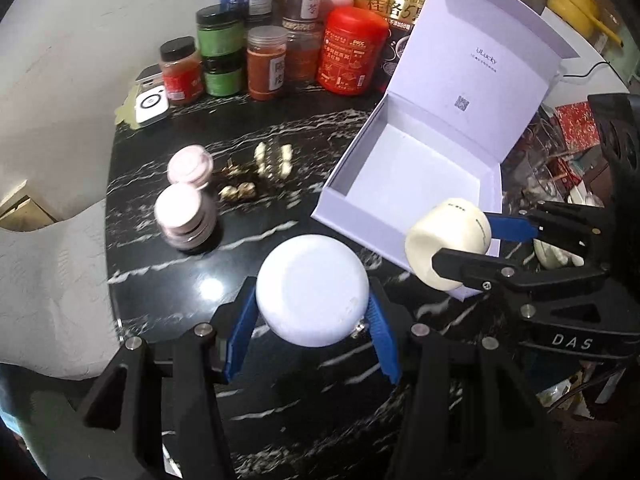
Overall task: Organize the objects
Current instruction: 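Carry the white jar with the left tool while the right tool carries the cream jar into the box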
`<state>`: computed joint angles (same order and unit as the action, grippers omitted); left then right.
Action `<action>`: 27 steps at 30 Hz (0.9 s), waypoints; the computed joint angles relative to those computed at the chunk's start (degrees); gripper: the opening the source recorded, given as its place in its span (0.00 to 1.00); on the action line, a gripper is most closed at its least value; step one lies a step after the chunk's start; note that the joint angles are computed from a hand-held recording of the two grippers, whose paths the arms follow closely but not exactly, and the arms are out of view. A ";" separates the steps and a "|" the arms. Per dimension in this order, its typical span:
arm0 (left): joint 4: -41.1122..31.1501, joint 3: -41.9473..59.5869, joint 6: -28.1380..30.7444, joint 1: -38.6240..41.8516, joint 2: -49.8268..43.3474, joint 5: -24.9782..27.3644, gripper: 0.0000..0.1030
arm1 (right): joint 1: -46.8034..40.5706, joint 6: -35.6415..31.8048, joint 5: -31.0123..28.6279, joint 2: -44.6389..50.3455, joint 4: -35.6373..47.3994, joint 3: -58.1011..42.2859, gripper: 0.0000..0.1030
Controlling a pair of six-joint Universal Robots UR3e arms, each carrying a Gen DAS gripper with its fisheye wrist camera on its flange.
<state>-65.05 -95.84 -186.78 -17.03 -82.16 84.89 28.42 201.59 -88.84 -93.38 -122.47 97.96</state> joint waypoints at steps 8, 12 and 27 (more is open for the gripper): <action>2.78 11.98 -3.53 -4.34 -13.99 2.70 0.49 | -11.17 -8.38 5.67 -0.97 -3.68 5.95 0.49; 3.97 17.44 -5.05 -5.41 -20.48 3.02 0.49 | -15.69 -11.94 8.48 0.64 -7.02 8.65 0.49; 3.61 34.82 -5.34 -8.49 -38.74 3.99 0.49 | -28.89 -19.78 19.63 4.13 -17.39 20.03 0.49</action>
